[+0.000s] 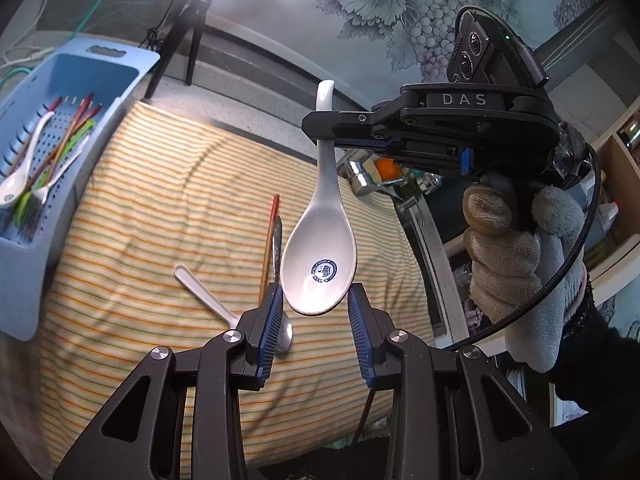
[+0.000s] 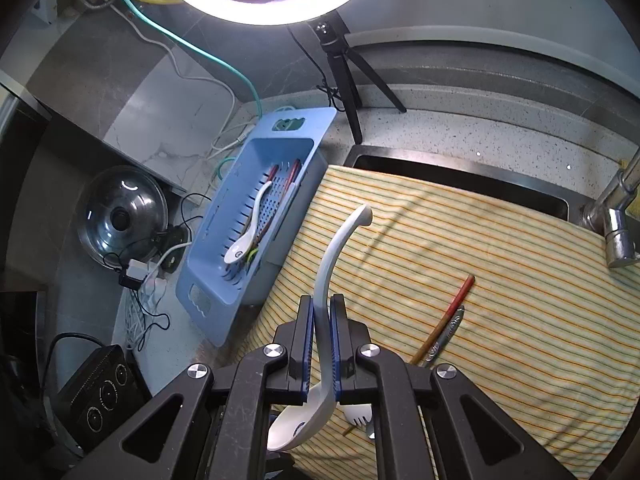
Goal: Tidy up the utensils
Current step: 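Carry the ceramic spoon into the blue basket and release it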
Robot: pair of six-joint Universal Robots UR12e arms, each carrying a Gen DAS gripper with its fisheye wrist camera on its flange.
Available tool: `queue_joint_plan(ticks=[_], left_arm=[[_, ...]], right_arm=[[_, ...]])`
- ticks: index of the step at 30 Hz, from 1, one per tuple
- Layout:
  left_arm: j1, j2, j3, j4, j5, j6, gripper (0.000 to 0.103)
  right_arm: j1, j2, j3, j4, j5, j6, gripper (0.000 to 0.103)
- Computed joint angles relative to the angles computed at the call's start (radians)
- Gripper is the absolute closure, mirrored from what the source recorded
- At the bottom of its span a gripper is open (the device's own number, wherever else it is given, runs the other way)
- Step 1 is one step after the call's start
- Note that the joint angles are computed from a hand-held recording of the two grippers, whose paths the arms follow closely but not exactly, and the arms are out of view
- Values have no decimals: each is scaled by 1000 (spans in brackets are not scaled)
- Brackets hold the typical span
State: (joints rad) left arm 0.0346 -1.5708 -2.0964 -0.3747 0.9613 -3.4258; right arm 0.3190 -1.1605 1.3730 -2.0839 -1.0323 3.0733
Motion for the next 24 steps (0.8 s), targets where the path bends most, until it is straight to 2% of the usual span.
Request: queue_joint_plan(ticks=[10, 24], left_arm=[[67, 20, -6, -28, 26, 52, 71], [193, -3, -6, -75, 32, 89, 71]], right_arm=[[41, 56, -67, -25, 32, 50, 96], [127, 226, -277, 19, 23, 102, 96]])
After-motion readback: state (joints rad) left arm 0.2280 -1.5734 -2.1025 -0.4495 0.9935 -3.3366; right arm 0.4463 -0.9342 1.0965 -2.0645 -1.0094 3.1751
